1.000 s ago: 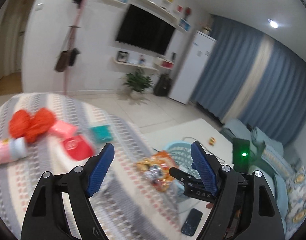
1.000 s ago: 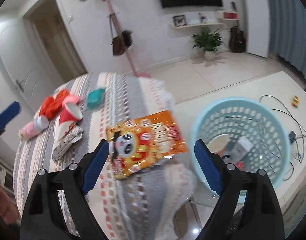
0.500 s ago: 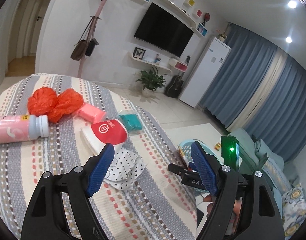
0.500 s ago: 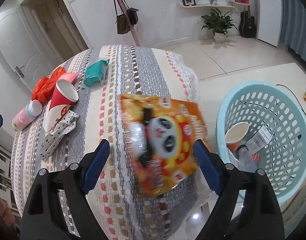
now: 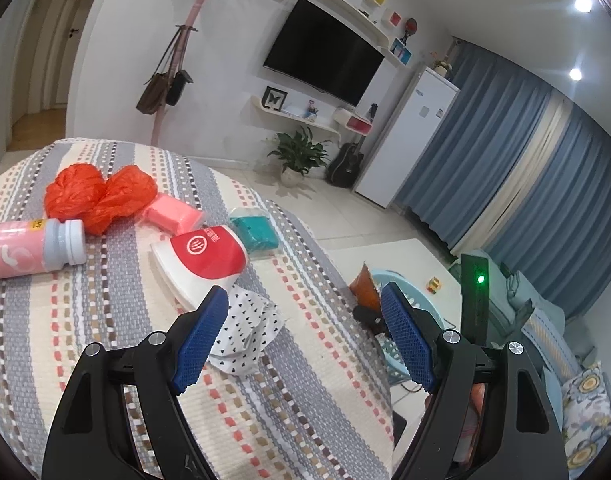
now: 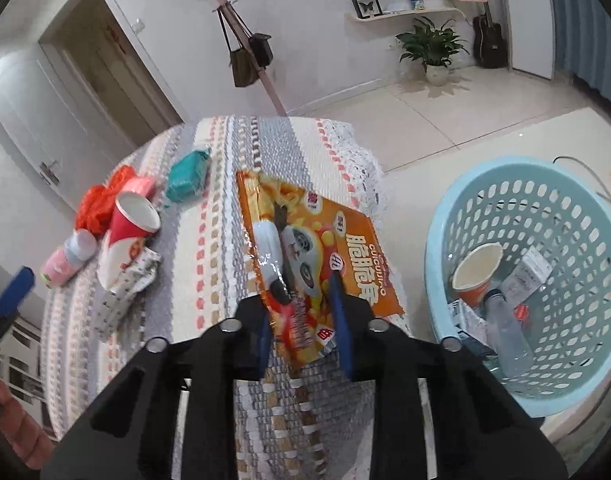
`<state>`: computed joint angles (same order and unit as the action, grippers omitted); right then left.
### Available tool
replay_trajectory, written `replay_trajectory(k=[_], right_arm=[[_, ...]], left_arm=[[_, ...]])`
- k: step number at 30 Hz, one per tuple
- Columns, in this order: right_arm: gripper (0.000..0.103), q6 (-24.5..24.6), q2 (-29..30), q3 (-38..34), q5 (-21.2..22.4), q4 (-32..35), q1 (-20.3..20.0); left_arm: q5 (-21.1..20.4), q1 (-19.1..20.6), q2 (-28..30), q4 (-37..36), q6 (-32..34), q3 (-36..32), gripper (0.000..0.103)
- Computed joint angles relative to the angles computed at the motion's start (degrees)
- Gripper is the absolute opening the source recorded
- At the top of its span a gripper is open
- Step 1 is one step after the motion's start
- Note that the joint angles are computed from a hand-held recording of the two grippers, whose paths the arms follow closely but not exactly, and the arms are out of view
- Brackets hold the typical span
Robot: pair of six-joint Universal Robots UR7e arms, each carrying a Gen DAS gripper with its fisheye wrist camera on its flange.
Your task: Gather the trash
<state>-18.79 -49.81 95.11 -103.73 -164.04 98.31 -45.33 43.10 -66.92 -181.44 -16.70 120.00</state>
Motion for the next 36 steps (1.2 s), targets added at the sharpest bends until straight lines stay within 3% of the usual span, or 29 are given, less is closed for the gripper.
replay_trajectory(k=[11,22,30,36], right_arm=[[0.007,1.3,-4.81,2.84,0.12,-7.69,-1.96],[0.007,-0.44,-7.59,3.67,-8.5,-15.25,-3.91],[0.007,1.61,-3.88,-0.12,-18.37,-10.93,-5.03],[0.011,5.19,-4.2,0.02,-17.21,-8.0,-6.69]], left_arm=[[-0.5,-0.17,0.98,-0.05,1.06,-0.91,0.077],[-0.24,0.53,0.85,0.35,0.0,-0.98,0.077],[0.72,0.51,-0.18,0.57,-0.93,-0.15,0.077],[1.13,0.48,-0.53,0.73,-1.36,0.18,0.077]])
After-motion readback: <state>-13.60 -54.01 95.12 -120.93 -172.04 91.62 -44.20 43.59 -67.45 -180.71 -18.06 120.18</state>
